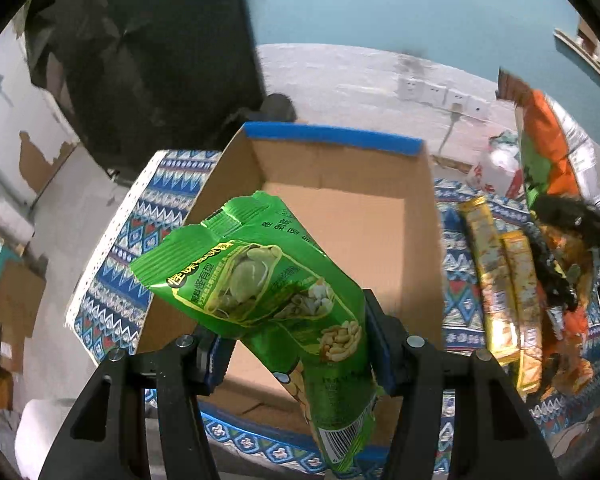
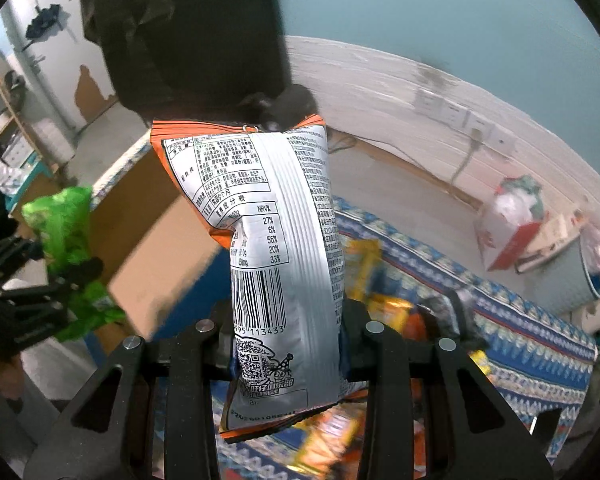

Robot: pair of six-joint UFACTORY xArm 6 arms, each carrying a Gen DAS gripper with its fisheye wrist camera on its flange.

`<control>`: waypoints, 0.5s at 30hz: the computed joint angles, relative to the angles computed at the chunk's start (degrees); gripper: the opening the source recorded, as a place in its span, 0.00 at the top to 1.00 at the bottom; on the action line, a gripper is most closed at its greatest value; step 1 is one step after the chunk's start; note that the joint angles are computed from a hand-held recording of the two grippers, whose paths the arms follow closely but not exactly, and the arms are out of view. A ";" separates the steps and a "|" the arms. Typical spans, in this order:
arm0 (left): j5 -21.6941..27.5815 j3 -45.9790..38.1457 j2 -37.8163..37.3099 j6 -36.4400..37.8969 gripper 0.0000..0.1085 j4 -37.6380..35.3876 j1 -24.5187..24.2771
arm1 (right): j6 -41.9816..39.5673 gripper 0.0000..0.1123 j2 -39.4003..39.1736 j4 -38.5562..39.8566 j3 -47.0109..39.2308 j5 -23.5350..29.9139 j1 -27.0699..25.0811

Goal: Organize snacks
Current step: 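Lift both bags and carry them over the open cardboard box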

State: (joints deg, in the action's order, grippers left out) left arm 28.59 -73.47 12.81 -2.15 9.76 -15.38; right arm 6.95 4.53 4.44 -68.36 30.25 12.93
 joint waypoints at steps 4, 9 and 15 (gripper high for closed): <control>1.09 -1.44 1.82 -0.37 0.46 -0.01 1.13 | -0.57 0.70 3.88 0.93 -4.68 0.92 1.99; 2.95 -3.54 3.83 -0.96 0.45 -0.22 2.27 | -1.57 0.70 7.59 2.77 -9.01 2.35 3.87; 6.87 -6.98 6.96 -2.94 0.43 2.73 3.25 | -1.18 0.70 12.78 2.90 -15.09 4.47 5.56</control>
State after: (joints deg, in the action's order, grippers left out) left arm 35.46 -80.46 19.77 -5.09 12.49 -12.12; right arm 5.78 17.31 7.34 -83.45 34.72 18.50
